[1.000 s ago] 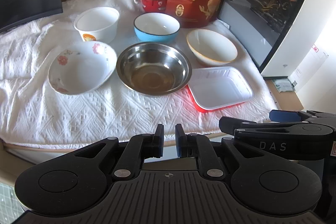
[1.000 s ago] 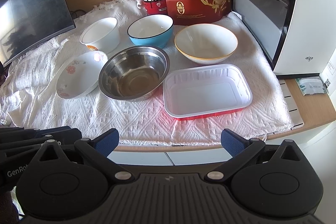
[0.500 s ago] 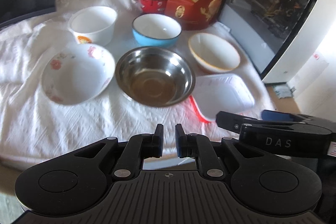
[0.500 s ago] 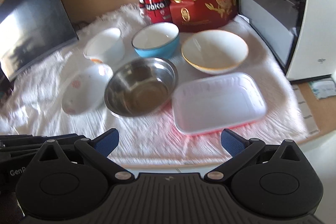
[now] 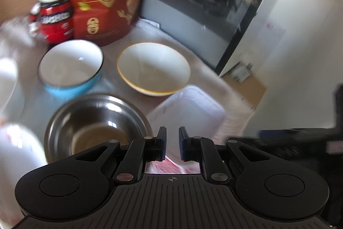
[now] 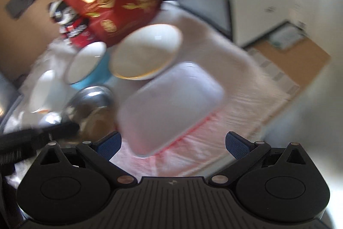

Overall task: Organize plates and bowls
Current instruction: 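Move the left tool toward the steel bowl rim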

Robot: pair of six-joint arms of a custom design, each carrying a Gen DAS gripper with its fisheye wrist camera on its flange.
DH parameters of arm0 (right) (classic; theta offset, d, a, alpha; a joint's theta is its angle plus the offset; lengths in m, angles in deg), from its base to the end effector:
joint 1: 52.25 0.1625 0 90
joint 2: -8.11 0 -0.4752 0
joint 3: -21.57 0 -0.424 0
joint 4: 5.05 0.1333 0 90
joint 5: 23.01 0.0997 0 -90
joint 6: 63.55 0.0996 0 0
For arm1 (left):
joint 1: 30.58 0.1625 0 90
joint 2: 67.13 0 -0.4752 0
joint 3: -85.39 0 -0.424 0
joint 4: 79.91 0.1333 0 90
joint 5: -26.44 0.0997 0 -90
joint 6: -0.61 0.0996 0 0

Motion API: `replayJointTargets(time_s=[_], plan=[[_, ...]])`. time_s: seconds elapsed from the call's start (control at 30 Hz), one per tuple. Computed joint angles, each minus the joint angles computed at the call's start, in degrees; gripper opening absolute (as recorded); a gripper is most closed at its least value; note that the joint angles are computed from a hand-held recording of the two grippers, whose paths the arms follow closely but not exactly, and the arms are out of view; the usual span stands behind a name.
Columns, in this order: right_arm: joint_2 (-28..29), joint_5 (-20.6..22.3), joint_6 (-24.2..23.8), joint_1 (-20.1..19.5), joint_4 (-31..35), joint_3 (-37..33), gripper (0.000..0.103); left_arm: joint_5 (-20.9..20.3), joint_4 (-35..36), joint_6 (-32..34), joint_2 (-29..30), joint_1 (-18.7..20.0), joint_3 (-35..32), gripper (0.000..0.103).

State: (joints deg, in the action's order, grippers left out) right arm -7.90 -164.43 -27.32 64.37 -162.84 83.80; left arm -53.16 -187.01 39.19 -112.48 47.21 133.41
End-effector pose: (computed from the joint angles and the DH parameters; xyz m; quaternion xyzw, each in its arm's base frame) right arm 0.4374 -0.7491 -0.0337 -0.1550 -0.8752 0.3661 0.2757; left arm -0.0379 -0.8906 0.4108 0.4134 0.8974 -0.1013 0.1161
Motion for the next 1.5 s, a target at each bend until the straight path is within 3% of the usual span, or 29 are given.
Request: replayJointTargets(time_s=[0.1,0.27,0.37,0.57,0.73,0.83,0.97,1.03,1.17,1.37,1.5], plan=[[-1.5,1.3,0.5,-1.3,-2.2,3.0,0.100,1.9,3.3,2.6,5.3,-0.8,-6.7,0.013],[-2.0,6.4,-3.7,-3.7,-5.5,4.2,0.077,7.2,9.4,4.7,12.7,-1.9,-15.9,0.013],[-1.7,8.4,-5.3,-4.8,-8.8,4.2,0.077,10.3,13.2,6.7,15.7,-2.5,-19.7,0.014],[-3.2,19.4,-2.5,-8.7,-10.7,6.4,0.068,16.0,16.6,5.9,20.0,-3.0,-24.8,0.014],[-4.1,26.2,-1.8,-11.2,-15.2,7.9,0.067,17.2,21.3,1.7,23.5,-3.2,-30.3,0.019],[-4.5,24.5,-5.2,-11.4,-17.0,7.4,0.068,14.7,25.9,-2.6,25.5,-3.2,-34.5,0.021],[-5.1,19.1,-10.1,-11.5,-17.9,6.3,0.069,9.7,30.1,-8.5,28.0,-3.1,-39.0,0.020],[-5.4,17.7,-11.0,-12.0,-17.6,5.8,0.070,7.8,25.7,-9.4,25.0,-3.2,-32.3,0.020],[-5.1,14.7,-13.7,-11.9,-16.5,4.7,0.070,4.3,23.6,-14.7,22.4,-3.1,-28.8,0.020],[-1.2,3.6,-27.5,-8.7,-17.9,0.3,0.075,0.9,13.9,-15.1,11.4,-2.4,-16.1,0.020],[0.2,3.4,-30.5,-5.8,-21.2,-1.9,0.080,-0.1,5.1,-16.0,5.1,-0.8,-11.0,0.020]])
